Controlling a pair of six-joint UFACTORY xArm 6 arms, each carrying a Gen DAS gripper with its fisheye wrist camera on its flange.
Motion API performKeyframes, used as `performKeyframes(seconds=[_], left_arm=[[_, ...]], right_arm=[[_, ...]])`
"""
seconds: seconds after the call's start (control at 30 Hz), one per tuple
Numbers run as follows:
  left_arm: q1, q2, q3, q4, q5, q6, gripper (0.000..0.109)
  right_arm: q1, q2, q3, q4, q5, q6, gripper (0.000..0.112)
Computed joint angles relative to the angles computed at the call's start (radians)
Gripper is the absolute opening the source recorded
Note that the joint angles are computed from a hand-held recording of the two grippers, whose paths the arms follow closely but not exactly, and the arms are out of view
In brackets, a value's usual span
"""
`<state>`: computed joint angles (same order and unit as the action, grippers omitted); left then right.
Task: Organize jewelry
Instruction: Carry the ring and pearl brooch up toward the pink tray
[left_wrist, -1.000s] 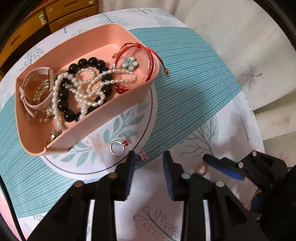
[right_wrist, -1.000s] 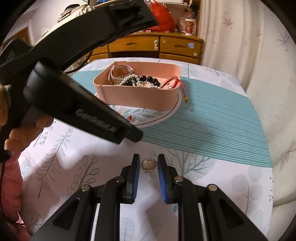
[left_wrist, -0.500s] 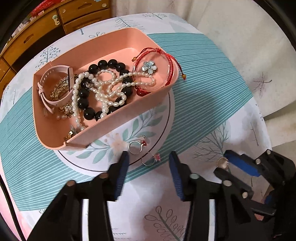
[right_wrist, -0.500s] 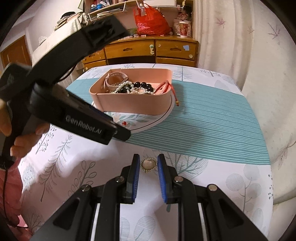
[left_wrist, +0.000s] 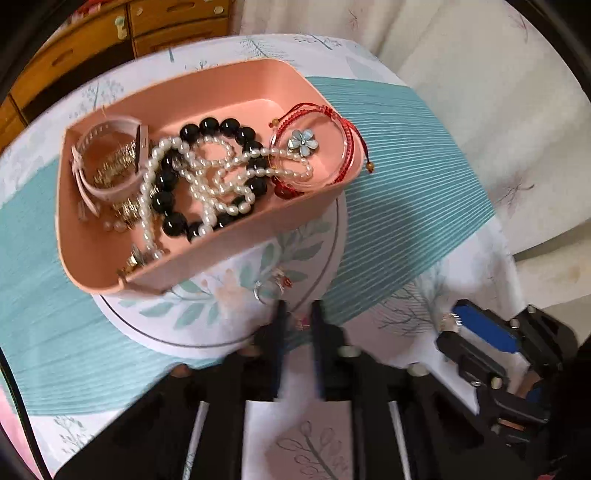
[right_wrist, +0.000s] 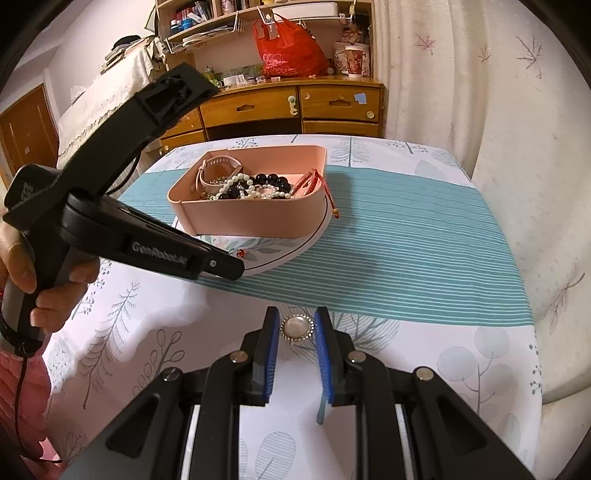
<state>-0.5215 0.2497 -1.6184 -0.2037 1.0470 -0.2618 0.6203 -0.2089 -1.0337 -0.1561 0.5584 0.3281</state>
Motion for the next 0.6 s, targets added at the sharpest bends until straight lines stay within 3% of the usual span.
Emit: performKeyframes(seconds=[0.6], left_arm=[[0.019,-0.081,0.064,0.028,-0.031,-0.026,0.004]], right_arm=[[0.007,0.015,-0.022,0.034,-0.012,-0.037,0.019]])
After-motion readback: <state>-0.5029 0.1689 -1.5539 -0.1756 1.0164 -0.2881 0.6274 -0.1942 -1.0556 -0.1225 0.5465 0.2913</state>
